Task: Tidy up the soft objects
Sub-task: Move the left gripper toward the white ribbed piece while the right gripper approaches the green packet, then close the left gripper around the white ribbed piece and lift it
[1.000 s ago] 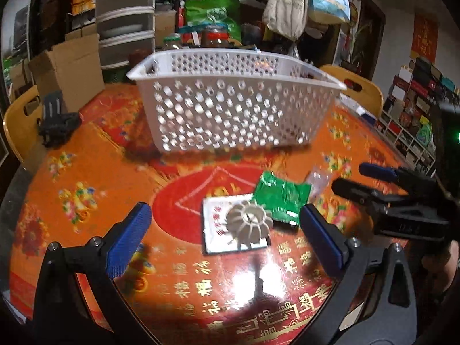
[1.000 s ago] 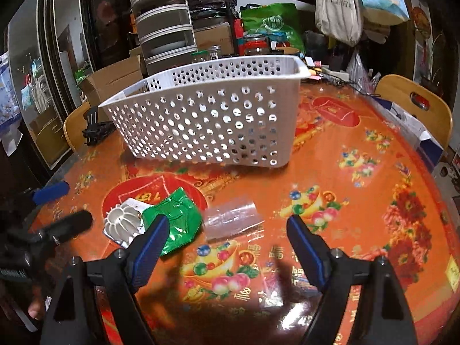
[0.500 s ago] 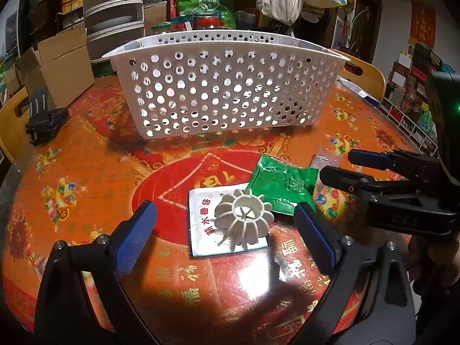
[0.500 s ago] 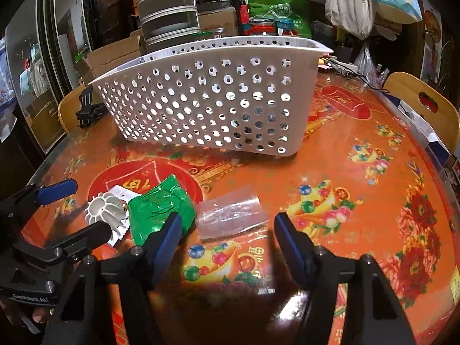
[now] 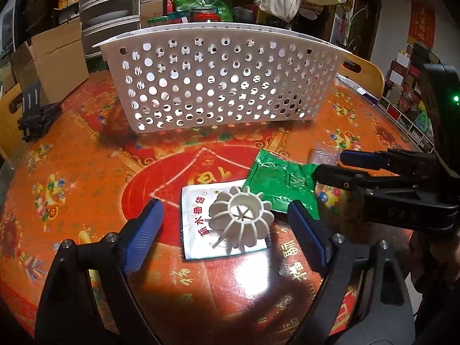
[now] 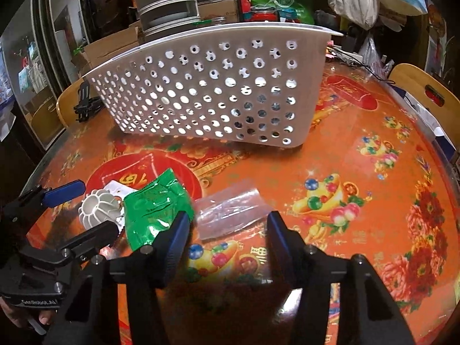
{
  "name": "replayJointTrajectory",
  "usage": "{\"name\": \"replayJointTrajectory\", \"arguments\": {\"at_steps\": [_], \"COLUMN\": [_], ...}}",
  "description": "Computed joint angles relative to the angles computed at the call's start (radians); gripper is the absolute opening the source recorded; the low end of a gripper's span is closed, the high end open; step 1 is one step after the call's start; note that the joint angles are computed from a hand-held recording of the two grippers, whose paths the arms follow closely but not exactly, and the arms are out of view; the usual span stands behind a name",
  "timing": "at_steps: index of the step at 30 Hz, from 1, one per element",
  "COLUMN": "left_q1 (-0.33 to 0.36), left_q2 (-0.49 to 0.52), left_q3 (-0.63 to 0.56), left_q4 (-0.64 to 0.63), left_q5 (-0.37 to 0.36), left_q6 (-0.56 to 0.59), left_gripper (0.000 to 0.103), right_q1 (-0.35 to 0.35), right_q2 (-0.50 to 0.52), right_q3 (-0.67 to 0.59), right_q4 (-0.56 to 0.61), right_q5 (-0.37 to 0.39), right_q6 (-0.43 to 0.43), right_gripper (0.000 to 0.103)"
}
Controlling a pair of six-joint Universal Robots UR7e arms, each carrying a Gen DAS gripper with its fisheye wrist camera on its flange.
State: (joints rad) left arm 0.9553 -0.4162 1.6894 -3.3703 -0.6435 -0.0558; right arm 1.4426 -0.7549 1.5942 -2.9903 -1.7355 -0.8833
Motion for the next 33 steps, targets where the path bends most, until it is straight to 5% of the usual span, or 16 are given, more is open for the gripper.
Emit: {"name": "replayJointTrajectory", "arguments": {"at_steps": [31, 33], "left_q1": [0.017, 0.016], "left_q2": [-0.012, -0.007], "left_q3": [-0.001, -0.001], "left_q4": [0.025, 0.01], "left_q5": [-0.046, -0.041], "left_q6": [-0.018, -0.006], "left_gripper": [0.084, 0.074], "right_q1": [0.033, 0.032], "right_q2": [0.091, 0.087], "right_q3": [-0.155, -0.148], "right_q4": [0.067, 0.063], "right_q5": [-0.062, -0.051], "right_q6": [-0.017, -0.024], "right_gripper": [0.053, 0.053]}}
